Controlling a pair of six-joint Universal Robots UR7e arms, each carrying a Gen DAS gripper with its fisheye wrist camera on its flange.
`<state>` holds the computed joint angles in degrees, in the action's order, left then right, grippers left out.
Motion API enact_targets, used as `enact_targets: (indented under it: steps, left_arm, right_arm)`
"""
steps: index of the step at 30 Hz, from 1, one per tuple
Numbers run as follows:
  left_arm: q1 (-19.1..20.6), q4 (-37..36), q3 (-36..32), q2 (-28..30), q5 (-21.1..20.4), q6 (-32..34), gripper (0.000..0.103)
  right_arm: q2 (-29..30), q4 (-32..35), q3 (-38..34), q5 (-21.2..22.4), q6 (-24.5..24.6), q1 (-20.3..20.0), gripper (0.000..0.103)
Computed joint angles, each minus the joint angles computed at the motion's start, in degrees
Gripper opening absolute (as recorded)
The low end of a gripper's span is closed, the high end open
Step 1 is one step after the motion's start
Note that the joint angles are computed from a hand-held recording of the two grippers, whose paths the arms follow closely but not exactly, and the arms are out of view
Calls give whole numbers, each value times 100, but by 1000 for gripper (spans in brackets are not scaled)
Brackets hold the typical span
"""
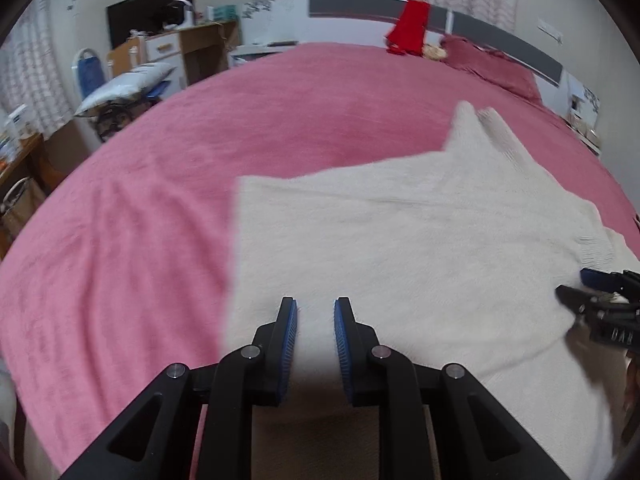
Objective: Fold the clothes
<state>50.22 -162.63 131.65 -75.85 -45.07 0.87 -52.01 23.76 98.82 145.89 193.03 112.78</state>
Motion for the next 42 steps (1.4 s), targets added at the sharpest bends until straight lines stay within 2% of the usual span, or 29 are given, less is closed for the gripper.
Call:
enact_targets:
  steps: [4,6,7,10,13,17,20,26,27,30,35,38,39,42]
  left_arm:
    - [114,-95,261,-436,172,553,20]
    - [41,-336,532,-589,171,1123,20]
    - [-8,-500,682,-621,173,1476,20]
    - [-54,-632,859,-615,123,1941,19]
    - [60,-227,770,-1076,-867,1790,20]
    - [-15,-680,993,-1208,-1089,2163,21]
    - [-126,-870,931,-536,-363,2276,21]
    - [-181,-1946,832,138,804,2431,25]
    - [-130,-1935,766,138,871,2307,31]
    - [40,-1651,607,57,876,1956,36]
    - [-25,-1972,683,262,1282,2216,37]
    - [-136,-2065,761,230,1313,2270,37]
    - [-152,-2061,769,126,1194,2213,37]
    - [-283,-2839,921,-36,1019,2526,37]
  right_arm:
    - [91,174,-94,24,247,13,73]
    - [85,127,-75,19,278,22,75]
    - [81,115,-66,13,299,26,76]
    - [72,136,-63,-30,371,31,78]
    - [49,240,-69,-117,467,33,79]
    - [-23,337,-58,-307,486,-2,79]
    - [20,356,-72,-267,554,31,81]
    - [35,421,-90,-310,669,70,81]
    - [18,413,-83,-340,689,67,81]
    - [64,422,-99,-283,750,114,81]
    - [272,621,-236,-104,873,198,81]
    - [259,728,-268,-133,913,245,82]
    - [226,714,-255,-137,881,274,81]
    - [-144,-10,19,-68,656,456,81]
